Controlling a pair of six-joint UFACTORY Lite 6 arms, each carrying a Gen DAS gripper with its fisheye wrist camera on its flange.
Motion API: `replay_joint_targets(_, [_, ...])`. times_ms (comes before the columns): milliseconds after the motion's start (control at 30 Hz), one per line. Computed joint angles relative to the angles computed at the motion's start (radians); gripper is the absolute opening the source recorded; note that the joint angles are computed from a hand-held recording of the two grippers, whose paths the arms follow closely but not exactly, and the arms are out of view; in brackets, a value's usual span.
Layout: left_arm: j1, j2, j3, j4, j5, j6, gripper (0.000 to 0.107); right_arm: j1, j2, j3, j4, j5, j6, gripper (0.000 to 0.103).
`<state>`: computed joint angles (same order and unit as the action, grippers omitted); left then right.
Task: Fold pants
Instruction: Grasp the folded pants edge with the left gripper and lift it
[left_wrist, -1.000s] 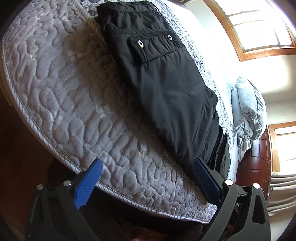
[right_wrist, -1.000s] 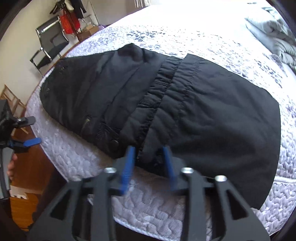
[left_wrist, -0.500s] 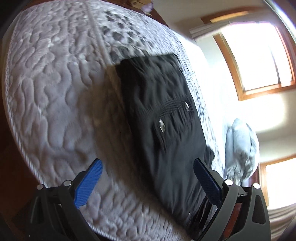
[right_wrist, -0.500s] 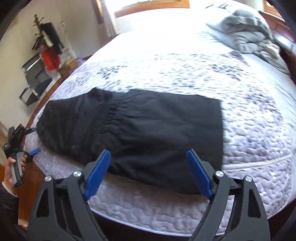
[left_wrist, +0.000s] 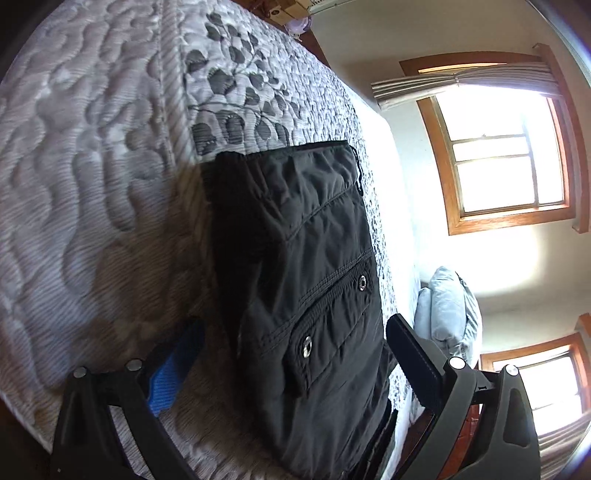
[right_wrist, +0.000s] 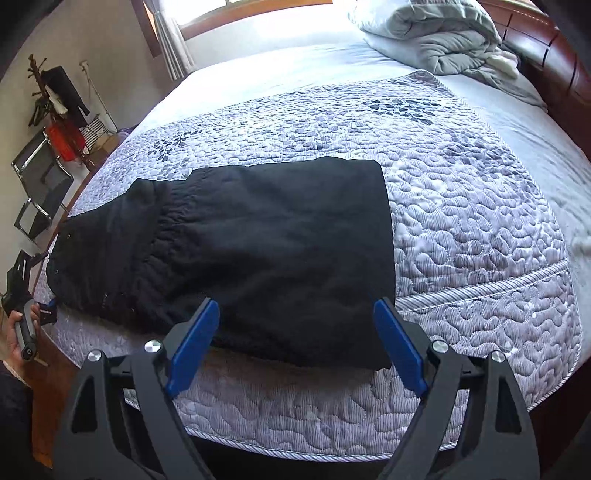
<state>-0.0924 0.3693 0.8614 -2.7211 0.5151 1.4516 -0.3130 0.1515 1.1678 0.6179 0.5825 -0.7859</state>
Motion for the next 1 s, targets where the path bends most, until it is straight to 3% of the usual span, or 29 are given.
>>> replay_joint_targets(267, [0.029, 0.159, 0.169, 0.054, 0.064, -0.071, 0.099, 0.041, 0.017, 0.016, -0.070, -0.024, 0.049, 0.086])
replay_joint_targets(600, [0.020, 0.274, 0.323, 0.146, -0.010, -0.199, 0.098, 0.065, 0.029, 0.018, -0.113, -0.037, 0.089, 0.086])
replay_joint_targets(733, [-0.008, 0.319, 0.462, 0.387, -0.212, -0.406, 0.065, 0.059, 0.041, 0.018, -0.126, -0.041, 0.111, 0.086])
replay_joint_targets(767, [-0.011, 0.326, 0.479, 0.427, -0.235, -0.444, 0.063, 0.058, 0.042, 0.017, -0.122, -0.040, 0.110, 0.086])
replay_joint_targets(1000, [-0.043, 0.336, 0.507, 0.337, -0.286, -0.427, 0.035, 0.055, 0.036, 0.000, -0.126, -0.049, 0.102, 0.086])
